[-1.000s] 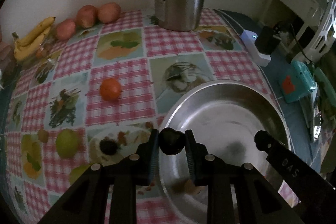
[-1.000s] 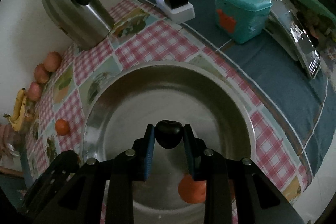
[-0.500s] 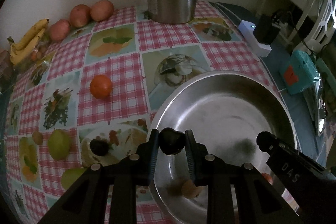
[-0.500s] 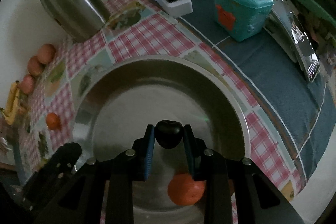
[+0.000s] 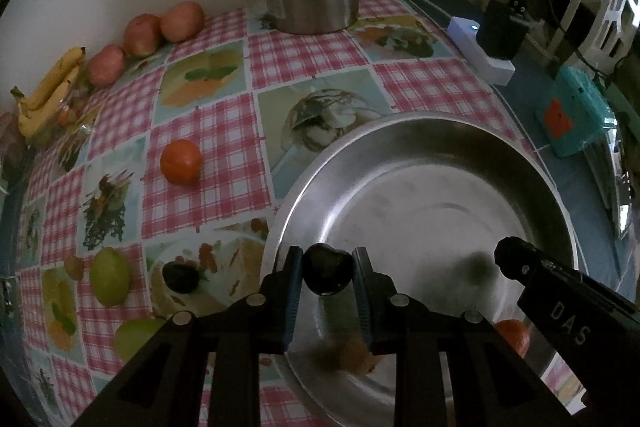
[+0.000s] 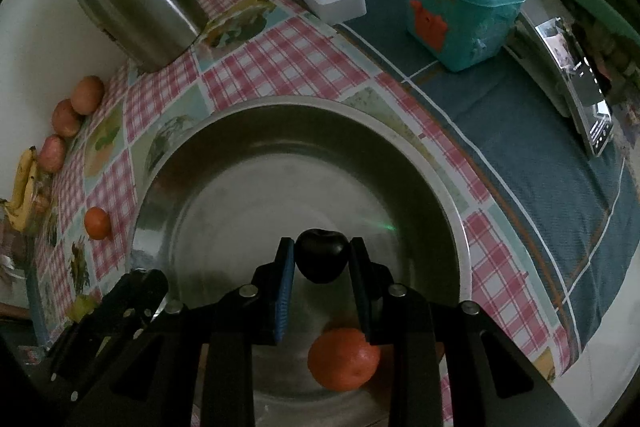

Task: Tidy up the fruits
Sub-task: 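Lower plums into the steel plate and open right tool while left tool opens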

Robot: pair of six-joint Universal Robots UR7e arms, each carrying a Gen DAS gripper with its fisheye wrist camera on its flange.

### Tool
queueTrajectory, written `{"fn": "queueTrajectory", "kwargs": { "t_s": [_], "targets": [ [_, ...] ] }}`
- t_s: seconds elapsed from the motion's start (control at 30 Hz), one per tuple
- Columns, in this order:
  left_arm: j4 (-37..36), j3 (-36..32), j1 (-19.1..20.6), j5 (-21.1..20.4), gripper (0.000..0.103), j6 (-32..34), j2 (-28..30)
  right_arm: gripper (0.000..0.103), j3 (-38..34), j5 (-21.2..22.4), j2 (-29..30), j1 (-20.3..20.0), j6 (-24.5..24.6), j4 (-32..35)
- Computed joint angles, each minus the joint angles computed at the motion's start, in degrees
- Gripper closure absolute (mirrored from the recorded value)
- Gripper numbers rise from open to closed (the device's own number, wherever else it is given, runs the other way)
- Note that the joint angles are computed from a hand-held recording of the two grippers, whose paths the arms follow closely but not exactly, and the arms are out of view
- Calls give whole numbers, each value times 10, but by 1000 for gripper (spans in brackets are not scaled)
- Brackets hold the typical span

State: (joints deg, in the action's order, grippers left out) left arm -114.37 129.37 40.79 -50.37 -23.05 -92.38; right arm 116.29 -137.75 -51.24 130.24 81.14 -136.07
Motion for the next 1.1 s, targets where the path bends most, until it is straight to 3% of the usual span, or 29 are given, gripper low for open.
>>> {"fn": "queueTrajectory", "kwargs": {
  "t_s": [0.33, 0.4, 0.53, 0.8, 1.1],
  "targets": [
    [15, -4, 5, -6, 74, -5, 1, 74, -1, 8, 1, -4, -11, -4],
    [18, -6, 6, -7, 73, -7, 2, 68, 0, 13, -1, -5, -7, -3],
    [16, -6, 4, -10, 62, -8, -2, 65, -5, 11, -2, -3, 2, 15],
    [23, -12, 0, -16, 62, -15, -11, 65, -4, 3, -8, 5, 1, 14],
    [54, -37, 22, 5, 61, -88, -35, 65, -1, 1, -12, 7, -1, 9]
  ]
}}
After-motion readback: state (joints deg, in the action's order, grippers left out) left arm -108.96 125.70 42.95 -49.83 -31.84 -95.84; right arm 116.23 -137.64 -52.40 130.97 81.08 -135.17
